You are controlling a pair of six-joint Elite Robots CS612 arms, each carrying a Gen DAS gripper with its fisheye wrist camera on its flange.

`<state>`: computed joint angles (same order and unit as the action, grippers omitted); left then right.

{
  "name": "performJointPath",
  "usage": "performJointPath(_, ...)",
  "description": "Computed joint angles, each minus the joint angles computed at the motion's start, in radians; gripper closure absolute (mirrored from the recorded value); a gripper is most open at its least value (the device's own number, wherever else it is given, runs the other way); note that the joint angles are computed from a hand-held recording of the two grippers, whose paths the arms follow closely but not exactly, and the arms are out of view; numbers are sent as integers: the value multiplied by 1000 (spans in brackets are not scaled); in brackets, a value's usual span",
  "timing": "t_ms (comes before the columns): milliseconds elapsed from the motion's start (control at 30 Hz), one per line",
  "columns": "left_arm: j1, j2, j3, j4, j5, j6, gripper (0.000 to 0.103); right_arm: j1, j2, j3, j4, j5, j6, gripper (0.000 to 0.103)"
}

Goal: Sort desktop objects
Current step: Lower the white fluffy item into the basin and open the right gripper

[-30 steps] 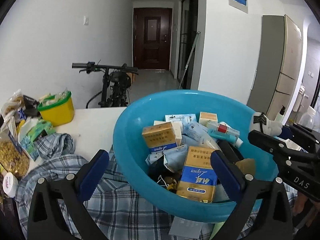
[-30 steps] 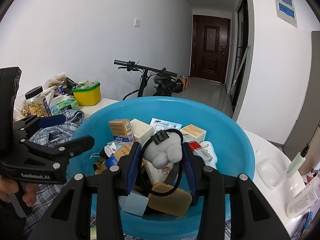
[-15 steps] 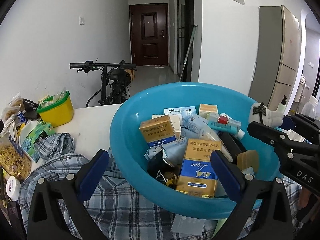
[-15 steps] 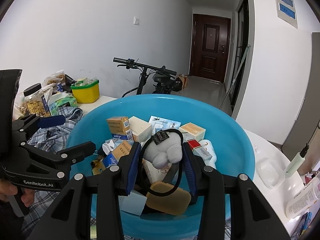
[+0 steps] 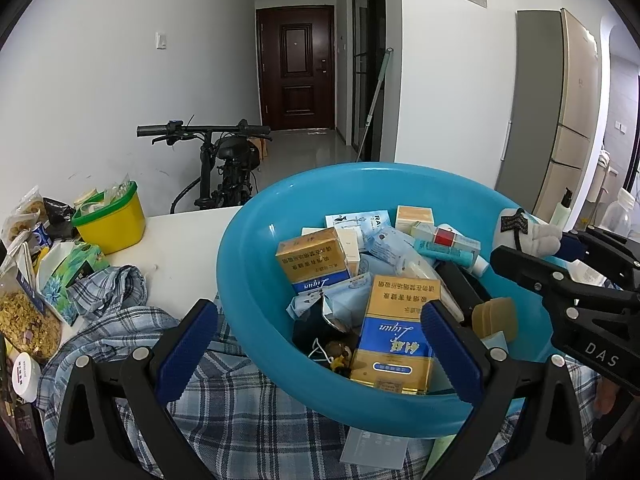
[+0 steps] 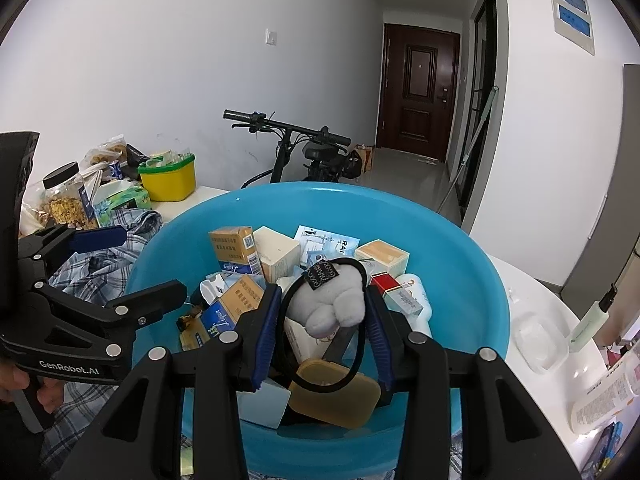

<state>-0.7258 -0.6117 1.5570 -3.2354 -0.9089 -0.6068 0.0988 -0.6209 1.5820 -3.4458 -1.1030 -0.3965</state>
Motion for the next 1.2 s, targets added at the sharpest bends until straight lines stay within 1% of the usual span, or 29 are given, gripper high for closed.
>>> performJointPath(300,-1,0,-4,20,6,0,0,-1,1,0,-5,1,8,63)
performJointPath(533,-2,1,-5,18,8,4,0,-3,0,-1,-6,8,17,63)
performJointPath(700,-3,0,-5,21,11,4,0,-1,1,-3,-6,-3,16,63)
performJointPath(867,-3,-1,-2,13,9,9,0,-4,5,-6,-31,-24,46,63)
performJointPath(1067,-5,-1,-3,16,13,12,0,-8,8,-4,-71,-23,79,62)
performJointPath(1133,-5,-1,-3,16,12,11,0,-7,8,-4,-78,-38,87,62)
performJointPath(1167,-5,-1,-3,17,11,11,0,-7,8,-5,-79,-45,90,52)
performJointPath(1200,-5,-1,-3,18,13,11,0,-6,9,-6,-78,-57,94,28)
